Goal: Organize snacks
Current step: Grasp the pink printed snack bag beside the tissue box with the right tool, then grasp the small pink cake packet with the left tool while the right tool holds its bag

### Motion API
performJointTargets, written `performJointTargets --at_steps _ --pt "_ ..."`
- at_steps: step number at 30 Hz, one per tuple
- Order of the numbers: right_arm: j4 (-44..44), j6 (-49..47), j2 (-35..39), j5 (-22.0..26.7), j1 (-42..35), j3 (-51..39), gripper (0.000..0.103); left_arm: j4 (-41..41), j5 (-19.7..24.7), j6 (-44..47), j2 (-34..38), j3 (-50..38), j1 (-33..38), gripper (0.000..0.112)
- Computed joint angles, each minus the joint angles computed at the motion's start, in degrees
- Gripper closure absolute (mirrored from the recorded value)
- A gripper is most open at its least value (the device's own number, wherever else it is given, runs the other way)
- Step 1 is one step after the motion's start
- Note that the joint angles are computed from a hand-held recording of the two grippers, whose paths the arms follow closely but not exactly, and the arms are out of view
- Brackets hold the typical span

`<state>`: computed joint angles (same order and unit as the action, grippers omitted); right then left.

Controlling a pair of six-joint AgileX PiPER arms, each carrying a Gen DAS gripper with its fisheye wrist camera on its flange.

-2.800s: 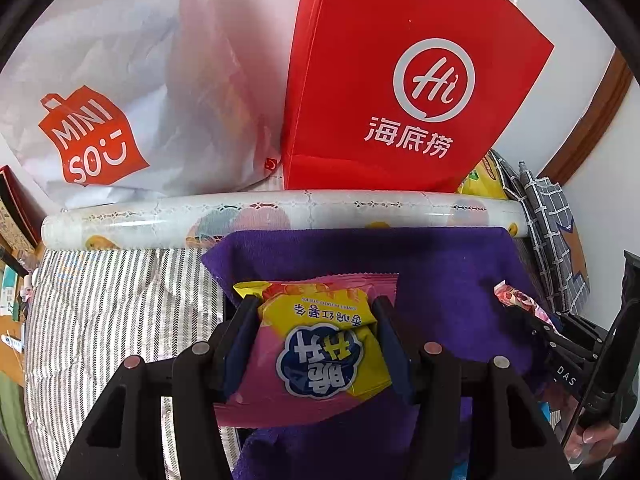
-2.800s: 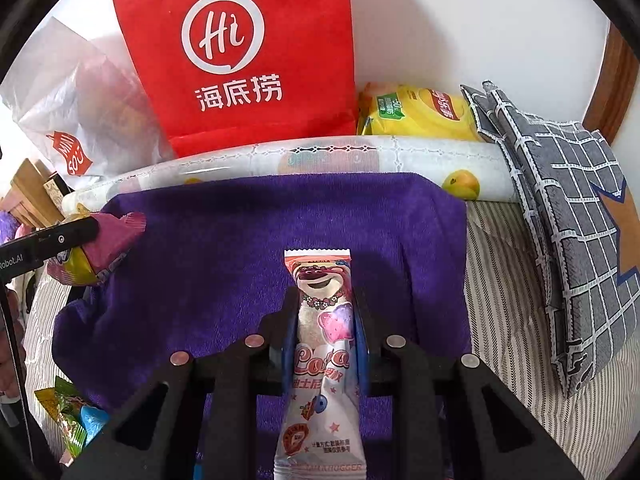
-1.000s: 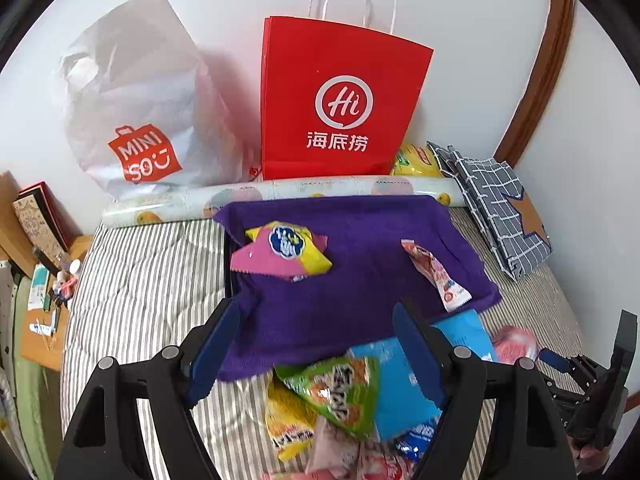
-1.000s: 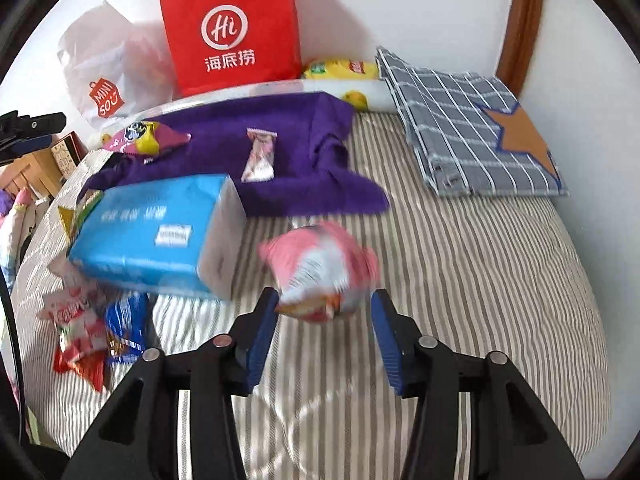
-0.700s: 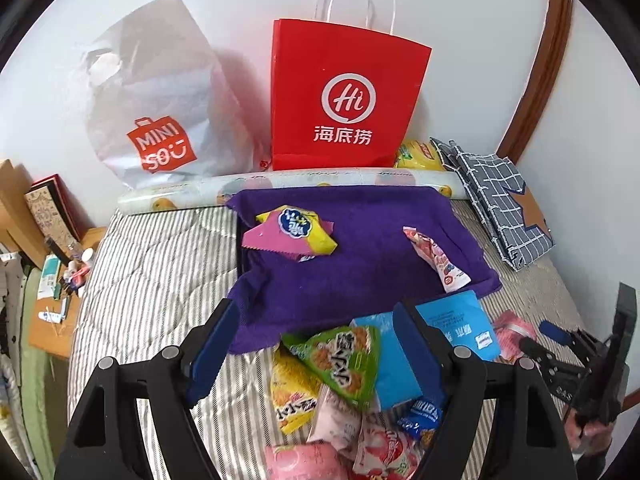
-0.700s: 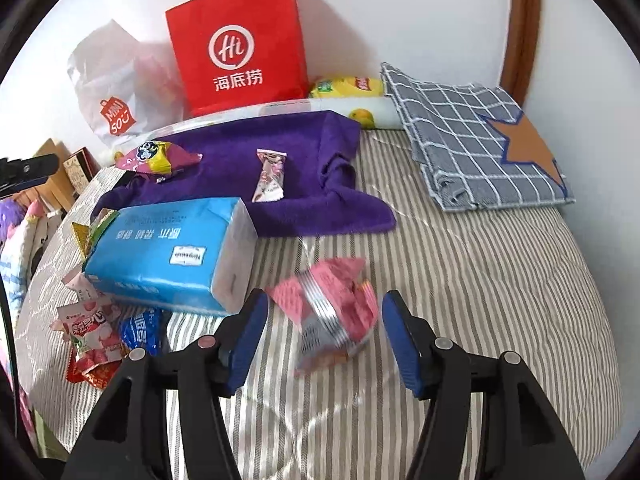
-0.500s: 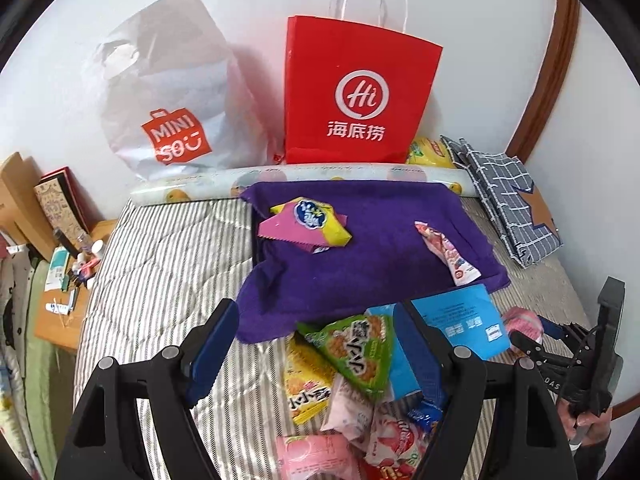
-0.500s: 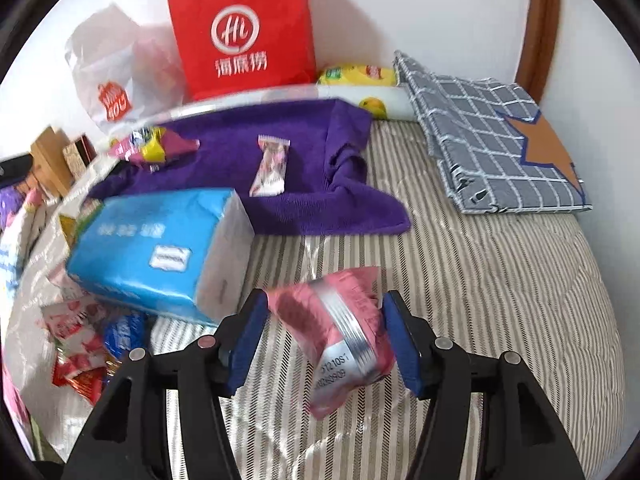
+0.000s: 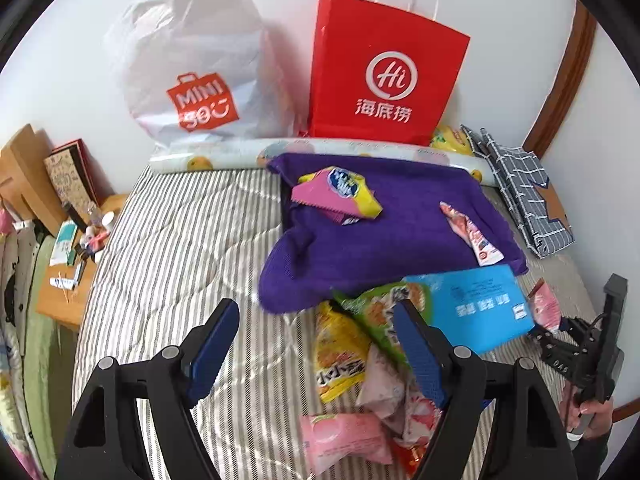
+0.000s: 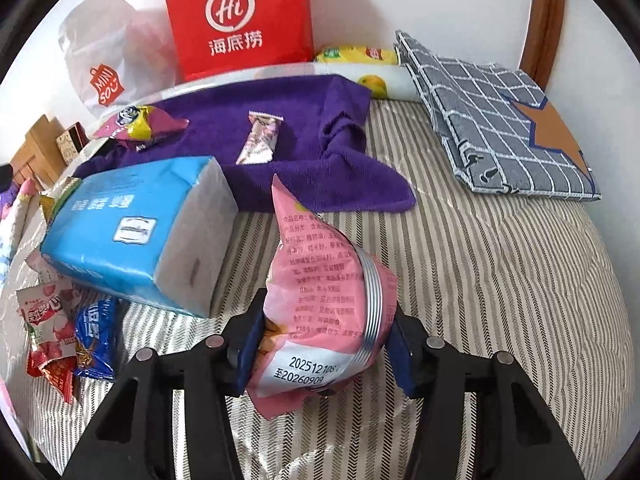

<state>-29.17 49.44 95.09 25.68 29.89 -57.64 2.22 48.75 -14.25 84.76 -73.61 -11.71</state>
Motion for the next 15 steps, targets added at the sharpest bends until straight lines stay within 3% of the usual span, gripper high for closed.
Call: performJointTargets --at_steps 4,15 --pt "-0.2 2.4 -2.6 -0.6 0.5 1.2 0.051 -2.9 -1.6 2.3 -1.0 3.5 2.0 0.034" --pt "-7.4 13.6 -8.8 4.7 5.8 3.2 0.051 -11.9 -5.2 8.6 -4.3 15.8 3.7 0.034"
